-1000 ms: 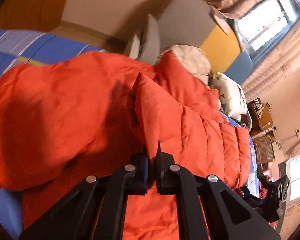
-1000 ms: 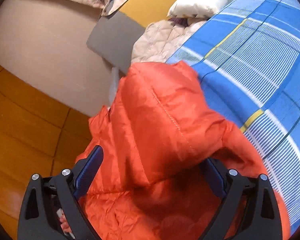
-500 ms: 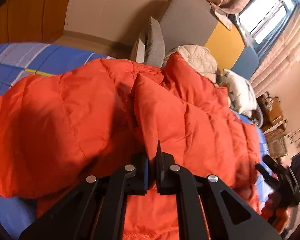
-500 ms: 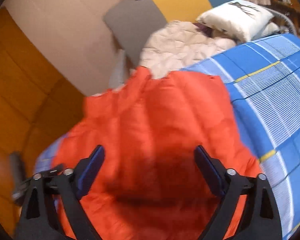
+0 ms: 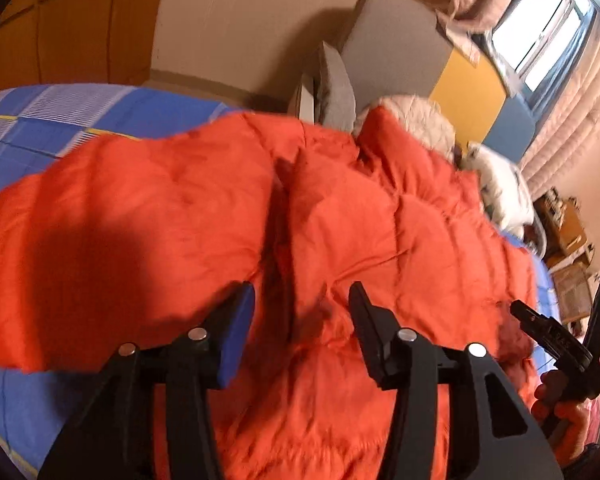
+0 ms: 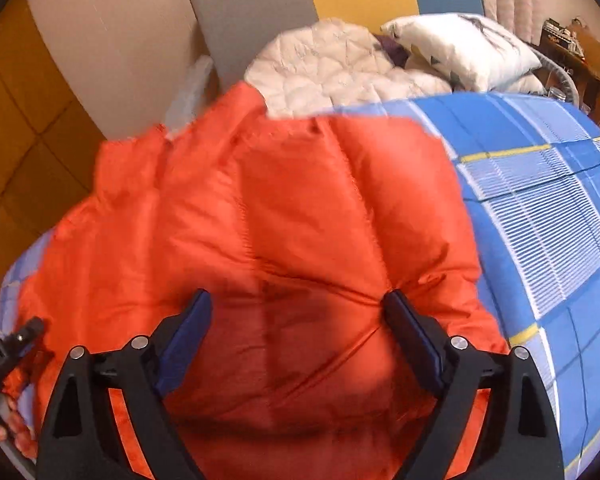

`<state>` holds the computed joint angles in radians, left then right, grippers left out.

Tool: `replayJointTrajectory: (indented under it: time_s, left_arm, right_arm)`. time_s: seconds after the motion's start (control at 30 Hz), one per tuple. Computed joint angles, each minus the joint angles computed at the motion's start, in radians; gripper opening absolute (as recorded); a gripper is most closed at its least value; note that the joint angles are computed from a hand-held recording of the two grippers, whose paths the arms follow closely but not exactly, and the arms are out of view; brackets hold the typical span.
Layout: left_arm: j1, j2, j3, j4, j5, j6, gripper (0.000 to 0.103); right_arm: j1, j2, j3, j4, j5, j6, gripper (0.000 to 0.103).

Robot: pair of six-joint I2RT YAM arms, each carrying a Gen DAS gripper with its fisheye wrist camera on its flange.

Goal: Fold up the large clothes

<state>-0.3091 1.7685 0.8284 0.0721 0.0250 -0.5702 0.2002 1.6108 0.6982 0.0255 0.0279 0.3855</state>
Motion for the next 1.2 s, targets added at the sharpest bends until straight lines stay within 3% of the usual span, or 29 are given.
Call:
replayJointTrajectory:
  time_s: [0.17, 0.33, 0.43, 0.6, 0.7, 0.83, 0.97, 1.17, 1.2]
  left_arm:
    - [0.048, -0.223, -0.207, 0.015, 0.009, -0.031, 0.049]
    - [0.121, -0.438, -0.393, -0.003, 0.022, -0.061, 0.056]
    - [0.226, -0.572, -0.498, -0.036, 0.059, -0.057, 0.057]
    - [0.556, -0.740, -0.623, -0.115, 0.203, 0.043, 0.056]
    - [0.777, -0.714, -0.645, -0.123, 0.296, 0.120, 0.056]
    - [1.138, -0.565, -0.642, -0.083, 0.424, 0.237, 0.056]
    - [1.379, -0.423, -0.620, -0.010, 0.532, 0.290, 0.058]
    - [1.490, -0.234, -0.545, 0.115, 0.606, 0.245, 0.061]
    - [1.489, -0.210, -0.534, 0.134, 0.604, 0.237, 0.057]
  right_arm:
    - [0.126, -0.168, -0.102, -0.017, 0.031, 0.063, 0.090]
    - [0.279, -0.242, -0.177, -0.037, 0.078, 0.150, 0.090]
    - [0.380, -0.257, -0.208, -0.041, 0.122, 0.197, 0.090]
    - [0.532, -0.277, -0.232, -0.063, 0.189, 0.270, 0.091]
    - [0.609, -0.290, -0.232, -0.080, 0.230, 0.314, 0.091]
    - [0.663, -0.306, -0.231, -0.099, 0.252, 0.358, 0.093]
    - [0.691, -0.306, -0.232, -0.106, 0.261, 0.381, 0.093]
    - [0.705, -0.284, -0.229, -0.111, 0.264, 0.402, 0.093]
    - [0.704, -0.284, -0.229, -0.112, 0.264, 0.404, 0.093]
